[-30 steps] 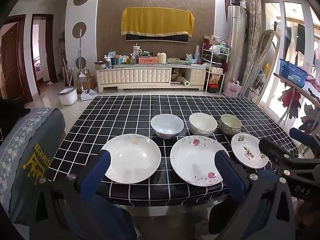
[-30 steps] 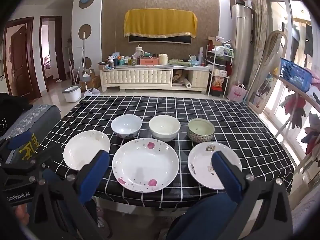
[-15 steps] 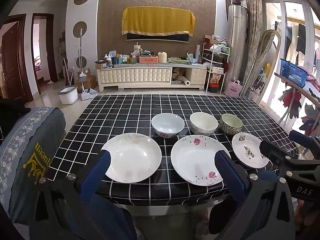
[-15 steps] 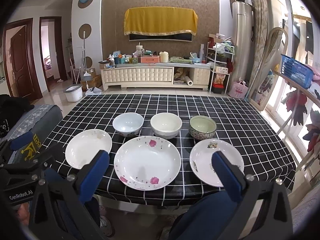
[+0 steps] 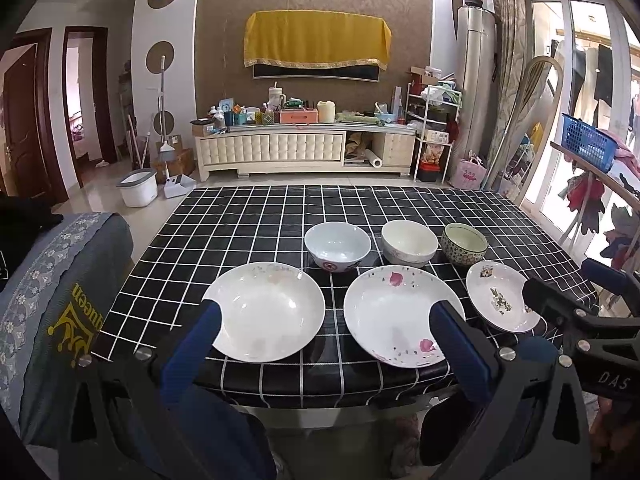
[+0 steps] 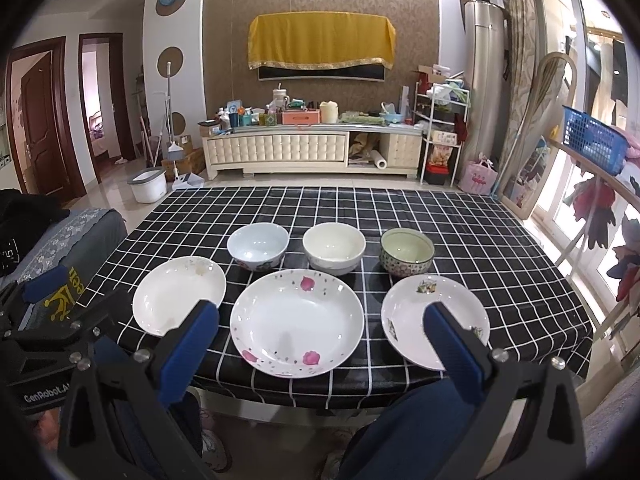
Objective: Organize plates and bowls
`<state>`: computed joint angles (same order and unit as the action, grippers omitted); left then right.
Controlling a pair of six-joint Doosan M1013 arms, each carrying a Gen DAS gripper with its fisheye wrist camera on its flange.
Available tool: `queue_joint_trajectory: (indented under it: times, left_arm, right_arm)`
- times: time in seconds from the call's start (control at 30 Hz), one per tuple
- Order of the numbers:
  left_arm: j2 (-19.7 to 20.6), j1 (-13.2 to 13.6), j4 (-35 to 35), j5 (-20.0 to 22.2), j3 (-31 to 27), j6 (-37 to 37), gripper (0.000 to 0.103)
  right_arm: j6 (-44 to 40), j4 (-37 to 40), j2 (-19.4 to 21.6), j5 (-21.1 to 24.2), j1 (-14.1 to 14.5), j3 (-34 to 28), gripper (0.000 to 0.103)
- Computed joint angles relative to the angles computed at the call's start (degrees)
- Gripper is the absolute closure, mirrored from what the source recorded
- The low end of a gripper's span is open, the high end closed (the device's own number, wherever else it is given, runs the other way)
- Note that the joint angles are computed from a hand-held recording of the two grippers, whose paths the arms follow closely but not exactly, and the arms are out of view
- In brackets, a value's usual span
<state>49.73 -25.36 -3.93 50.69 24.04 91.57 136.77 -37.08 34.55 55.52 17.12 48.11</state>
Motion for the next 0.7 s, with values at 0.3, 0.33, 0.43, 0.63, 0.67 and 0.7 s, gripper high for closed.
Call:
queue_joint_trajectory:
  times: [0.3,0.33,0.43,0.63,0.67,0.7]
  left_arm:
    - [-0.1,0.0,-0.1,-0.2,0.2,0.0,0.000]
    - [-0.2,0.0,-0.3,-0.2,0.3,0.1,0.000]
    - [-0.5,0.1,-0.2,-0.5,1.0,0.0,0.000]
    - [-0.5,0.1,-0.2,-0.3,1.1,-0.1,0.000]
    - [-0.5,0.1,-0.3,-0.1,1.0,-0.1,0.000]
    - [-0.5,0.1,-0.3,-0.2,1.1,0.0,0.000]
  right_arm:
    - [-0.4,0.4,0.0,0.0,0.0,0.0,0.000]
    - [-0.3,0.4,0.0,0.0,0.1,0.1,0.000]
    - [-0.4,0.8,-0.2,-0.2,0.1,0.3,0.000]
    - [-0.9,1.5,0.0,0.0,0.0,0.0,0.000]
    - [-0.9,1.5,0.0,0.0,0.1,-0.1,0.000]
    - [-0.9,1.5,0.0,0.0,0.1,-0.1,0.000]
